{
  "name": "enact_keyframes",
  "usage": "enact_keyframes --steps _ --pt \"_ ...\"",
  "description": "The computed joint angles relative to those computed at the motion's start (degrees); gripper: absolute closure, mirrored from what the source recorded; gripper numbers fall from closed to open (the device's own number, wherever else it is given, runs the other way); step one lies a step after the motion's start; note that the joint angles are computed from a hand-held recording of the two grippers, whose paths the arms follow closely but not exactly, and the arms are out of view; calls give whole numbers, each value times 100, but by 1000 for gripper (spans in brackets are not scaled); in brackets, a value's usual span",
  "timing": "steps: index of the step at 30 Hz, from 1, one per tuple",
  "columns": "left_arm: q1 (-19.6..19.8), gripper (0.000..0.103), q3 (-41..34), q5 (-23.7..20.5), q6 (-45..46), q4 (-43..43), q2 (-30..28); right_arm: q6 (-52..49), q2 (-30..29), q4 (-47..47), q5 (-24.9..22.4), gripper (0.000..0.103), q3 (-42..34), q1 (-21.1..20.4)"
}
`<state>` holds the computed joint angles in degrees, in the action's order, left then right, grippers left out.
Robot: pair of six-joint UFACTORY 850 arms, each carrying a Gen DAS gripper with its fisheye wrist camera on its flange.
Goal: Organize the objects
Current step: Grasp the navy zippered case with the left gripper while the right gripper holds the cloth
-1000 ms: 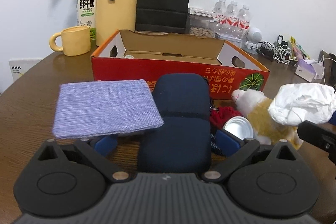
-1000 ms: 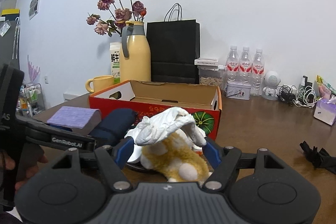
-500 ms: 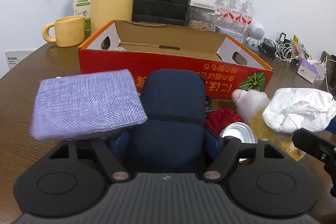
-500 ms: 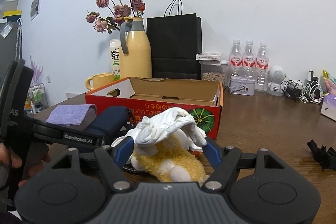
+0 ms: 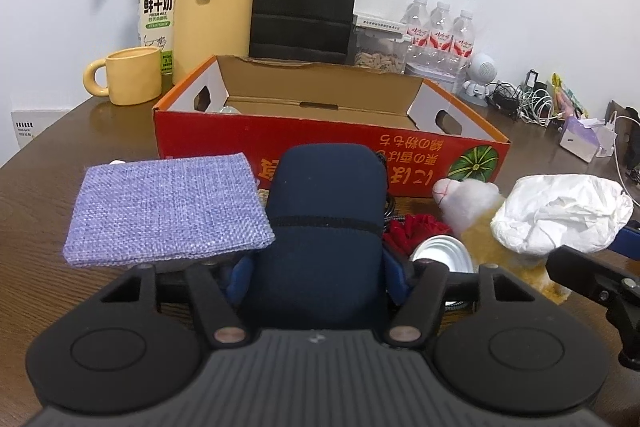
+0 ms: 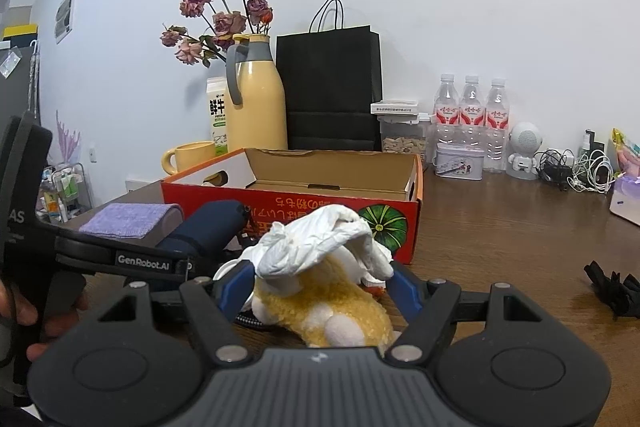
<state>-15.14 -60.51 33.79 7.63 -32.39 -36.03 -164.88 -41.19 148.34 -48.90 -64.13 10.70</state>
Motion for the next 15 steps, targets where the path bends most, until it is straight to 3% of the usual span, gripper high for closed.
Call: enact_keyframes --steps 15 --pt "-70 39 575 661 -412 541 585 -411 342 408 -239 31 376 93"
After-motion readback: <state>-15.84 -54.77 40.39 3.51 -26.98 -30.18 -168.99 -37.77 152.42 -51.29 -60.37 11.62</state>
